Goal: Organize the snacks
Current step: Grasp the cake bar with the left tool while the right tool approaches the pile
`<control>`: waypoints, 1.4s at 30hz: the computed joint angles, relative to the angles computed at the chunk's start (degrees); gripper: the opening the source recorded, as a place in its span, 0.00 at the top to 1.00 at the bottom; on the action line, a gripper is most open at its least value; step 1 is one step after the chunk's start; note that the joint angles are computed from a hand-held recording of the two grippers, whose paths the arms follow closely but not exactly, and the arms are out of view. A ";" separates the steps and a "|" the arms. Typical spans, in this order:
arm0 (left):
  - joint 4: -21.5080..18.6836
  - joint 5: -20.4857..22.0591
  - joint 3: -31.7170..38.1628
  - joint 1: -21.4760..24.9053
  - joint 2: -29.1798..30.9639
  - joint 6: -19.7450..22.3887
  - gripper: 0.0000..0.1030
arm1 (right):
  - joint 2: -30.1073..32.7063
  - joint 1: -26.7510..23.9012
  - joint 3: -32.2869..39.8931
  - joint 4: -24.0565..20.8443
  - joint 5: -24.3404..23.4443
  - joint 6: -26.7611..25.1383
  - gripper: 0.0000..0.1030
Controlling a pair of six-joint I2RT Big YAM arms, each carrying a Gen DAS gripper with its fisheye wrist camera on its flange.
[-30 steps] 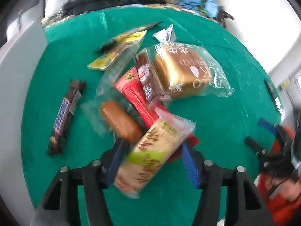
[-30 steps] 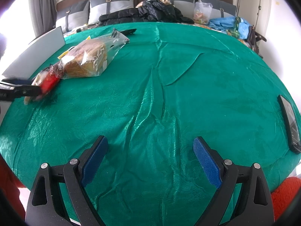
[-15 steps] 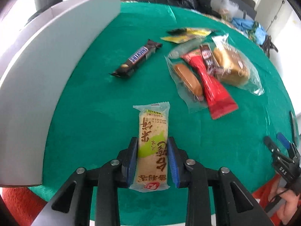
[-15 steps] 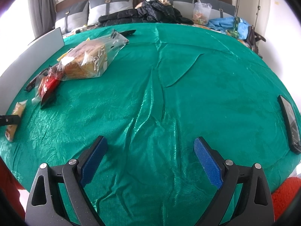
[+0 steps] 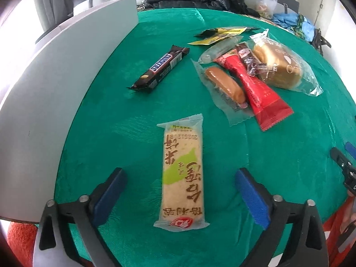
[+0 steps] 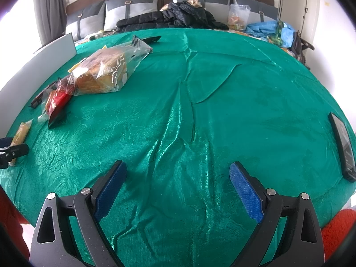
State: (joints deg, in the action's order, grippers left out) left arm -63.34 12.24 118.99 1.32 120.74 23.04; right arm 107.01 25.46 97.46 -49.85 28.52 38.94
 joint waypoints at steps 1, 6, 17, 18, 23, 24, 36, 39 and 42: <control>-0.12 -0.19 0.41 -0.06 0.33 -0.29 0.01 | -0.01 0.01 -0.02 0.03 0.01 -0.02 0.07; 0.30 -0.33 0.40 -0.38 0.33 -0.55 0.00 | -0.03 0.02 -0.09 0.12 0.03 -0.05 0.07; 2.29 0.43 -2.13 0.04 -1.20 0.17 0.00 | -0.09 0.01 -0.21 0.30 0.05 -0.17 0.07; 2.31 0.44 -2.13 0.04 -1.19 0.17 0.00 | -0.14 0.06 -0.35 0.38 0.10 -0.14 0.07; 2.40 0.38 -2.65 0.16 -1.56 0.18 0.00 | -0.22 0.09 -0.51 0.53 0.12 -0.24 0.07; 2.41 0.39 -2.60 0.15 -1.51 0.18 0.00 | -0.22 0.09 -0.51 0.53 0.12 -0.24 0.07; 0.92 -0.18 -1.16 0.22 -0.74 -0.32 0.01 | -0.39 0.16 -0.86 0.83 0.11 -0.46 0.07; 0.42 0.41 -1.05 0.46 -0.96 0.39 0.10 | -0.74 -0.28 -0.86 0.71 -1.40 -1.22 0.07; 0.32 1.79 -1.76 0.59 -1.85 2.55 0.33 | -1.65 -0.99 -1.08 1.29 -4.26 -0.53 0.08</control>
State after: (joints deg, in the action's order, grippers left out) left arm -63.03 14.03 117.22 1.91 118.89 25.59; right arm 105.36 24.46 96.38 -48.56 24.26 38.40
